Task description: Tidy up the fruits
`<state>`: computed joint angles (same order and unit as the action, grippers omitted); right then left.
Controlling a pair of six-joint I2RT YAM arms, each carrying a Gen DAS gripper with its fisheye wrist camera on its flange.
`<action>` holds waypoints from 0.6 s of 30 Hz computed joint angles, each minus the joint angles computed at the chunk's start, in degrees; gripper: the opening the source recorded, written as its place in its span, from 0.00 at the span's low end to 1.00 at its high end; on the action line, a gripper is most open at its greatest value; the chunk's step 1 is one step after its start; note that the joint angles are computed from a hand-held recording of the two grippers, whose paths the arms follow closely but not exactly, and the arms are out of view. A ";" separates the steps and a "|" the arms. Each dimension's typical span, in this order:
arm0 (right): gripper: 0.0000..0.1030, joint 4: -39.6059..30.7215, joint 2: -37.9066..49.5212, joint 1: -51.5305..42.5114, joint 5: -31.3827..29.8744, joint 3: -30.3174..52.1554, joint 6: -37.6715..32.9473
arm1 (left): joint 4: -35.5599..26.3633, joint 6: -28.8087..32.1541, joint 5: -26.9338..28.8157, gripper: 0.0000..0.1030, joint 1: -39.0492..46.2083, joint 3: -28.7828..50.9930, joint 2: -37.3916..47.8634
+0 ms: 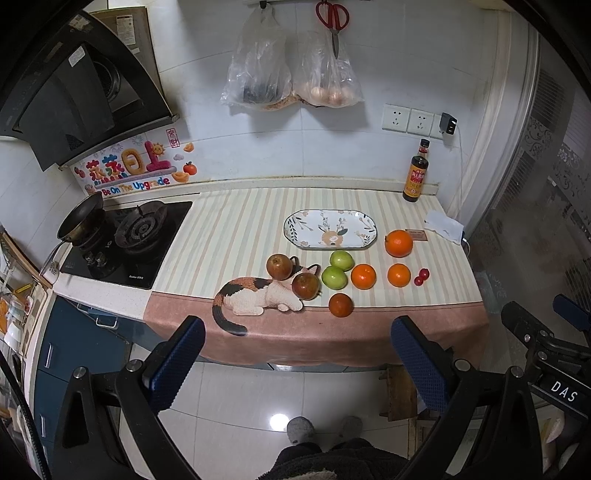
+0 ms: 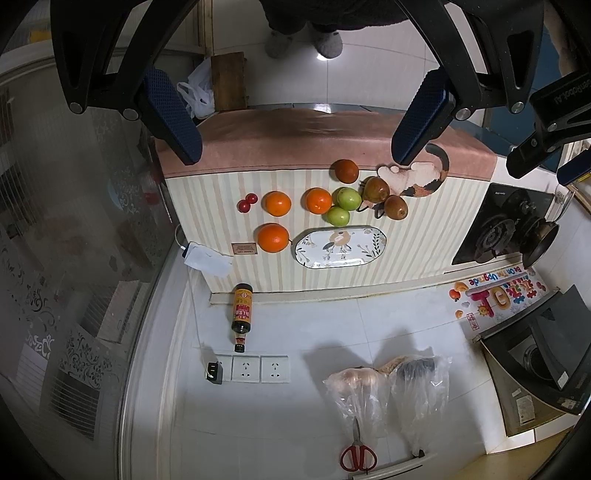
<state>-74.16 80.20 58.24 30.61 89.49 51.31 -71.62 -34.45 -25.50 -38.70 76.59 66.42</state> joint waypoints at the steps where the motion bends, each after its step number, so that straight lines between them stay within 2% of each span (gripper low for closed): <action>1: 1.00 -0.15 -0.02 -0.02 0.09 0.15 0.03 | -0.23 -0.24 -0.14 1.00 -0.26 0.57 0.40; 18: 1.00 0.41 -0.06 -0.74 -0.13 -0.04 -0.62 | 1.65 -0.29 -0.22 1.00 -0.17 -0.44 1.07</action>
<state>-73.76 80.14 57.51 30.48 89.46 50.69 -69.97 -34.74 -25.71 -38.86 76.15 67.49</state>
